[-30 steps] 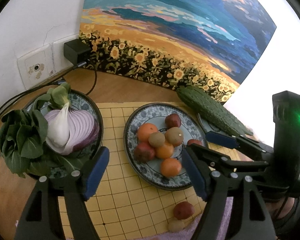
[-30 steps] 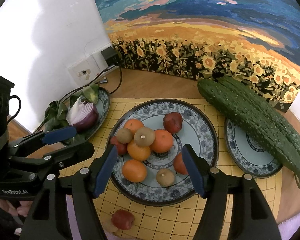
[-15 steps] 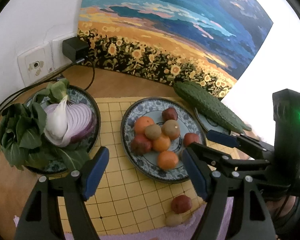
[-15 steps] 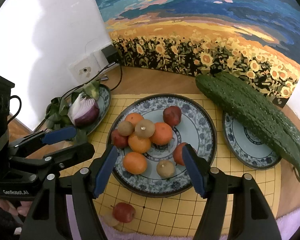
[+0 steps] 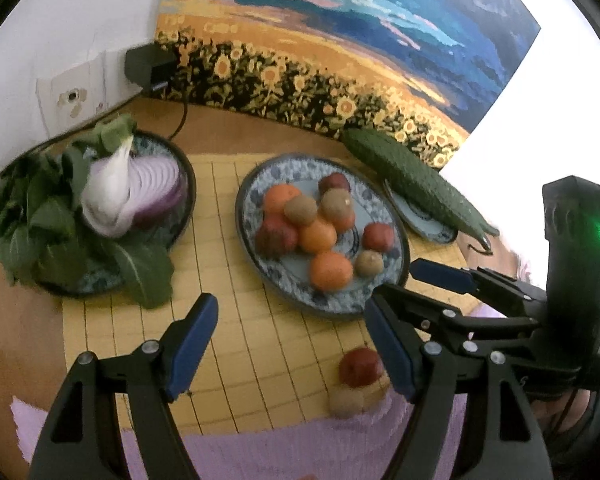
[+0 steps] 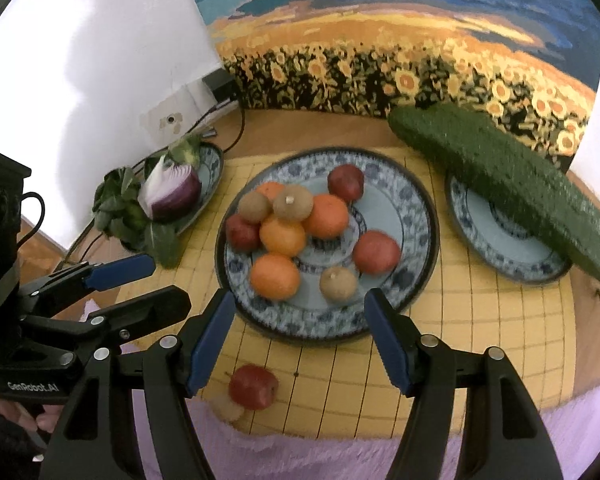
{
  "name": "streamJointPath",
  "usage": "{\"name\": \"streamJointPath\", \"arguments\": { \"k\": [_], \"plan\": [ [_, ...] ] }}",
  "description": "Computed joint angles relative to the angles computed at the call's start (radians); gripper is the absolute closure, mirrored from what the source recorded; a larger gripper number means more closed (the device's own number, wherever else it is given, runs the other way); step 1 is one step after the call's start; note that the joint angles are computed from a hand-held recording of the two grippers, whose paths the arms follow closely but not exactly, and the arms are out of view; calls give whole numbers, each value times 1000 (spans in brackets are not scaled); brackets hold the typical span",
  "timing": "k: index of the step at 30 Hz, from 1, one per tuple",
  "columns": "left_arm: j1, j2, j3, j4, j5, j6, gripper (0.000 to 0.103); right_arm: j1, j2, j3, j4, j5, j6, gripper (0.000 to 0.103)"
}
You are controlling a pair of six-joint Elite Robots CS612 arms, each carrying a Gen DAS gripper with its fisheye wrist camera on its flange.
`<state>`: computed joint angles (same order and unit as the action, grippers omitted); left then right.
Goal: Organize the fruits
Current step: 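Pull both tools back toward the red apple and kiwi on the cloth, then grasp the last kiwi with the left tool while the right tool grasps the red apple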
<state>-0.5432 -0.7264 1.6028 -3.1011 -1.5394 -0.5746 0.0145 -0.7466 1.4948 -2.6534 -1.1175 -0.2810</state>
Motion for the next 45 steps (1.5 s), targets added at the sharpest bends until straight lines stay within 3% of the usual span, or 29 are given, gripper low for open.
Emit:
{"name": "streamJointPath", "arguments": {
  "k": [21, 25, 37, 39, 43, 44, 45],
  "plan": [
    [-10, -18, 67, 32, -76, -27, 24, 4, -25, 64, 75, 9, -43, 36],
    [-14, -20, 69, 37, -75, -17, 24, -3, -16, 56, 107, 65, -38, 69],
    [-30, 7, 22, 46, -143, 119, 26, -38, -38, 104, -13, 67, 73, 69],
    [-35, 13, 8, 74, -136, 132, 32, -41, -43, 112, -23, 61, 81, 69],
    [-43, 19, -10, 127, -117, 144, 69, -46, -50, 127, -44, 49, 93, 69],
    [-44, 20, -13, 140, -112, 142, 76, -47, -51, 129, -45, 51, 95, 69],
    [-43, 21, -14, 141, -116, 140, 76, -49, -53, 133, -48, 51, 96, 69]
  ]
}}
